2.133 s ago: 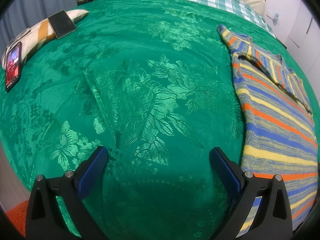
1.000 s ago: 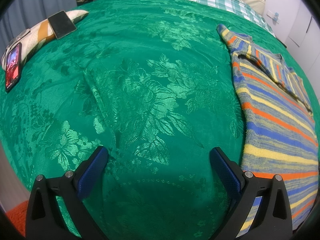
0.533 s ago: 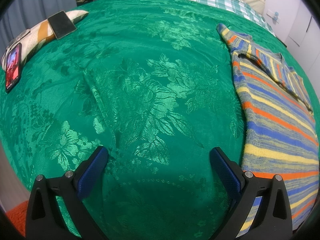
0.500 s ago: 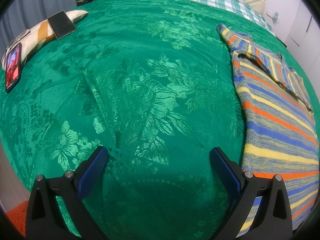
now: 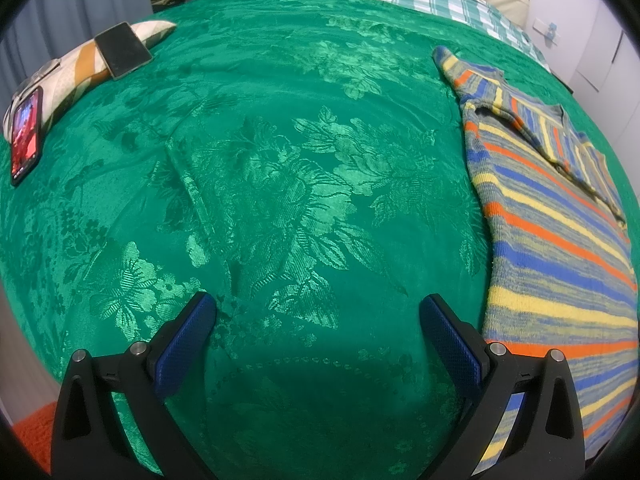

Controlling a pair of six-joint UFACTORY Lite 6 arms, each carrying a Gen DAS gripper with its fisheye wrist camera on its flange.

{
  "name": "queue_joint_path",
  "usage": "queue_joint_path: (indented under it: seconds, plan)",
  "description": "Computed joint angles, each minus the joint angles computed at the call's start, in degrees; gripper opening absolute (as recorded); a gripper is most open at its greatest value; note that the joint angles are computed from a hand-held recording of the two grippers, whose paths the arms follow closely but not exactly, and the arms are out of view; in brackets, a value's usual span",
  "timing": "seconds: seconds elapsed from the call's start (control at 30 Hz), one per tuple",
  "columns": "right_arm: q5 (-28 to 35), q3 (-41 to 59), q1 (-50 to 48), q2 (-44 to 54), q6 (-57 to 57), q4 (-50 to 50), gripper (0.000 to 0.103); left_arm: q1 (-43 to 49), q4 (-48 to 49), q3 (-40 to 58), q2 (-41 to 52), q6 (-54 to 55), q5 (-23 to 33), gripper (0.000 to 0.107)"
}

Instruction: Fold small clothes

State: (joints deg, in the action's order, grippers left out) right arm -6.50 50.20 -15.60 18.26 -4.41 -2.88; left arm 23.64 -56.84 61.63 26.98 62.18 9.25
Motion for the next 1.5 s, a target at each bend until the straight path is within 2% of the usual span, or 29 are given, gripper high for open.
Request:
queue_joint_path:
  seconds: [1.5]
  plan:
    - [-0.11,0.0,0.1,0.1,-0.66,0.74,0.103,-0.08,1.39,0.07,-0.07,-1.41,0.01,0.102]
